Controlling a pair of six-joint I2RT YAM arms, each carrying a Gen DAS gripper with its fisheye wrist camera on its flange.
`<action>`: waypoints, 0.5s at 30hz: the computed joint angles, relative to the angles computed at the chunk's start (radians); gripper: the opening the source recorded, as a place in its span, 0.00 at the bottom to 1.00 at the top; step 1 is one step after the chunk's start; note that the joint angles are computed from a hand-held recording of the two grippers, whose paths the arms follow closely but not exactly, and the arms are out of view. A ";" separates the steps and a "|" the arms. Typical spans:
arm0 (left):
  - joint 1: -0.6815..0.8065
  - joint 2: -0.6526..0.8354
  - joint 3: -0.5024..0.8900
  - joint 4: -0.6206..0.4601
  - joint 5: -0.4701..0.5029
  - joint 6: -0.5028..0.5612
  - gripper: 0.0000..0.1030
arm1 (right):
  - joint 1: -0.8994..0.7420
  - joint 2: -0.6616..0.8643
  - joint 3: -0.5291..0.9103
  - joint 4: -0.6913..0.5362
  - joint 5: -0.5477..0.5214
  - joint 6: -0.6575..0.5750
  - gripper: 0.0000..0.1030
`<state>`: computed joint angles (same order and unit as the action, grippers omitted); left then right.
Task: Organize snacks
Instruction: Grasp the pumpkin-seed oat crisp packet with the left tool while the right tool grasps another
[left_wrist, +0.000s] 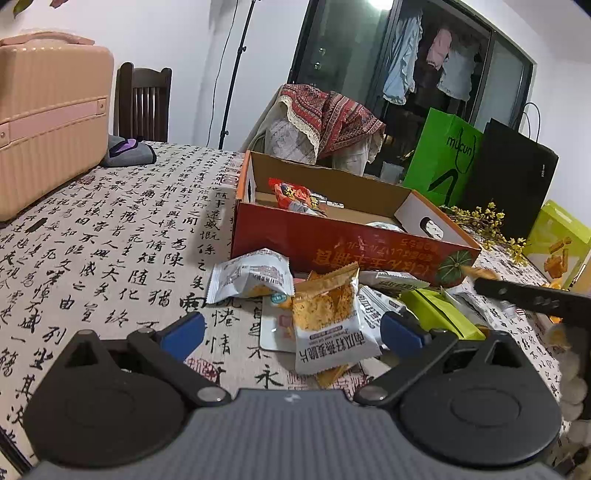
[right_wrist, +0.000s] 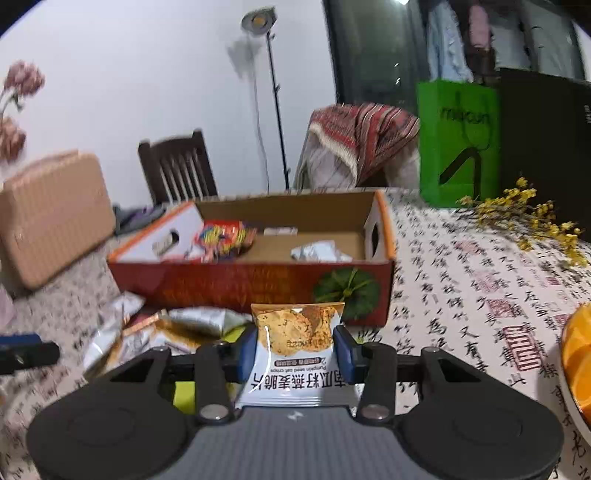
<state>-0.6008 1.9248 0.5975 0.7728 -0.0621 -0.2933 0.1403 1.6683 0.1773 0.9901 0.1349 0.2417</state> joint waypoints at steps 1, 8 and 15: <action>0.002 0.004 0.014 -0.011 0.009 -0.004 1.00 | -0.001 -0.014 -0.021 0.023 0.007 0.008 0.42; -0.018 0.066 0.132 -0.082 0.016 -0.054 1.00 | 0.008 -0.051 -0.099 0.084 0.052 0.031 0.42; -0.020 0.136 0.221 -0.157 0.059 -0.116 0.69 | 0.026 -0.041 -0.142 0.138 0.064 0.042 0.42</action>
<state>-0.6212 2.0606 0.8186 0.6158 -0.0028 -0.4096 0.1666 1.6276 0.0355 1.1277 0.1985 0.2838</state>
